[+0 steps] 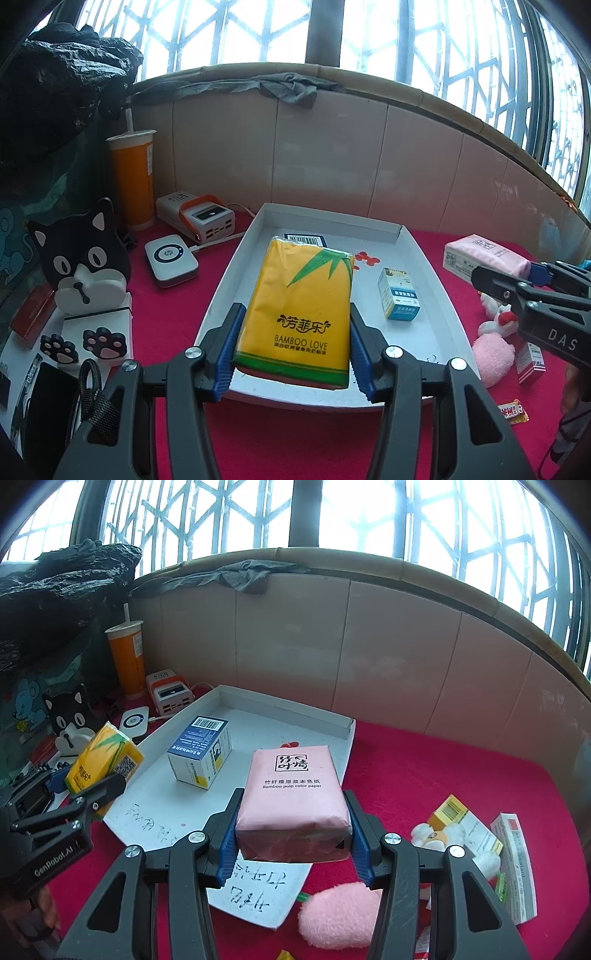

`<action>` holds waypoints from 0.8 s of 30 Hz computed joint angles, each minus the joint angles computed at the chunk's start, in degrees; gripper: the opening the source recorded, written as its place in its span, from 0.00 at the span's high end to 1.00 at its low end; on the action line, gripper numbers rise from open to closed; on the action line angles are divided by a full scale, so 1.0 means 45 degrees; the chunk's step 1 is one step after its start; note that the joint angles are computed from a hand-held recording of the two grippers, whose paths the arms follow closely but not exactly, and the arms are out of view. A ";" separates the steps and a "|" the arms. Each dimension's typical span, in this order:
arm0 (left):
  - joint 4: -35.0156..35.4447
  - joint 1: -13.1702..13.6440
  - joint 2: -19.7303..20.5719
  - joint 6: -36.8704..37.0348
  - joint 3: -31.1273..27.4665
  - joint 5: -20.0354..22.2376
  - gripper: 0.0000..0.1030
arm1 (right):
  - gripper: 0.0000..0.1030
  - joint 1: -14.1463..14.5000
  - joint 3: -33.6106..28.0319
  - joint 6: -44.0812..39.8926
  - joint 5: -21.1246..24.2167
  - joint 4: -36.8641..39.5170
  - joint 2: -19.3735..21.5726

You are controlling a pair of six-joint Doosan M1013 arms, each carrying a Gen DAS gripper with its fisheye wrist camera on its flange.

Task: Organize objects
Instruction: 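Carry the yellow tissue pack with the left tool while the right tool carries the pink pack to the tray, then open the left tool over the tray while the right tool releases the pink pack inside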

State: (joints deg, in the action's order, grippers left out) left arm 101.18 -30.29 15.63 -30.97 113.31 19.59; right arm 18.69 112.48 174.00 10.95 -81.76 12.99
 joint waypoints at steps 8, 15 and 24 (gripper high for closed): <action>-0.1776 0.0342 0.0337 0.1641 -0.0470 -0.0499 0.50 | 0.47 0.0071 -0.0269 -0.2005 -0.0199 0.2020 0.0377; -0.3510 0.0508 0.0656 0.3408 -0.0784 -0.0881 0.50 | 0.47 0.0194 -0.0460 -0.4061 -0.0346 0.4025 0.0733; -0.4181 0.0583 0.0852 0.3856 -0.0998 -0.0956 0.49 | 0.45 0.0292 -0.0705 -0.4237 -0.0185 0.4151 0.1049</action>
State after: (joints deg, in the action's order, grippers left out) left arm 82.37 -27.66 19.47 -13.62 108.82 15.29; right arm 20.00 109.31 154.94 10.12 -63.08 17.71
